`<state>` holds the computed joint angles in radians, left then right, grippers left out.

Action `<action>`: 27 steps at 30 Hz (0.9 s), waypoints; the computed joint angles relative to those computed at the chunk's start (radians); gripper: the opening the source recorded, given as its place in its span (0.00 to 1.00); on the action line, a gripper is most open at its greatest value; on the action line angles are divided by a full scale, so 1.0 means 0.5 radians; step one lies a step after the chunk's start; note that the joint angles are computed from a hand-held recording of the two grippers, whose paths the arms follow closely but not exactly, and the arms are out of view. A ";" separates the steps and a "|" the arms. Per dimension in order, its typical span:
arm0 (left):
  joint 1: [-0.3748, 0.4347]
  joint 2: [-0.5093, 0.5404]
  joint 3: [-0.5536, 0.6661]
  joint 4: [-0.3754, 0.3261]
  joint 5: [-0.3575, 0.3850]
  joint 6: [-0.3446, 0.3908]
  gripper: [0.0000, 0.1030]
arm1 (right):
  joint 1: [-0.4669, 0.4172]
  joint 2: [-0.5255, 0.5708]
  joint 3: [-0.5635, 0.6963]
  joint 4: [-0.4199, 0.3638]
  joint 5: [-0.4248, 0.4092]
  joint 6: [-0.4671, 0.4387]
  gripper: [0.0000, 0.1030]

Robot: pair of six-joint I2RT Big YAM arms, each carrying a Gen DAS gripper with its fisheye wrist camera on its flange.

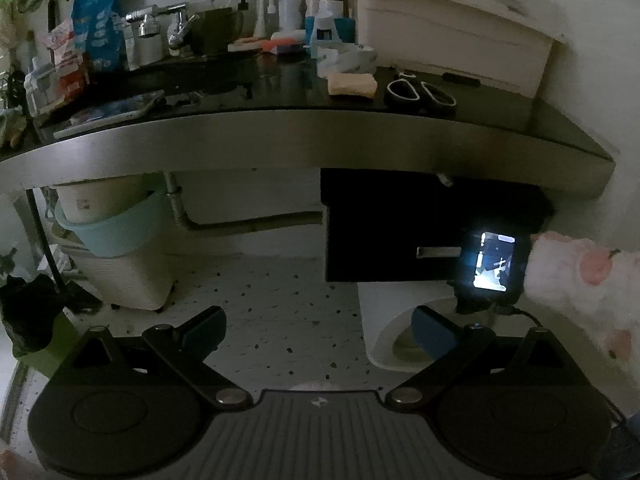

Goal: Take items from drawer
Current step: 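Close the right gripper on the silver bar handle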

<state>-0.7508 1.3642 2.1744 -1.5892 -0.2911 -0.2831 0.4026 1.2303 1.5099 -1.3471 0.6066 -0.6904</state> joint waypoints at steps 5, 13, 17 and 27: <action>0.009 0.016 0.025 -0.016 0.006 0.014 0.97 | -0.053 0.048 0.013 0.010 0.040 -0.020 0.79; -0.002 0.035 0.035 -0.031 0.003 0.045 0.97 | -0.121 0.134 0.011 -0.057 -0.002 -0.038 0.62; -0.002 0.067 0.072 -0.062 0.019 0.050 0.97 | -0.126 0.154 0.001 -0.066 -0.023 -0.002 0.61; -0.007 0.115 0.126 -0.089 0.071 0.049 0.97 | -0.134 0.167 0.001 -0.078 -0.061 -0.029 0.64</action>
<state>-0.7542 1.4218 2.2373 -1.6337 -0.2555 -0.2587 0.3356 1.3137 1.5103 -1.3860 0.5763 -0.7051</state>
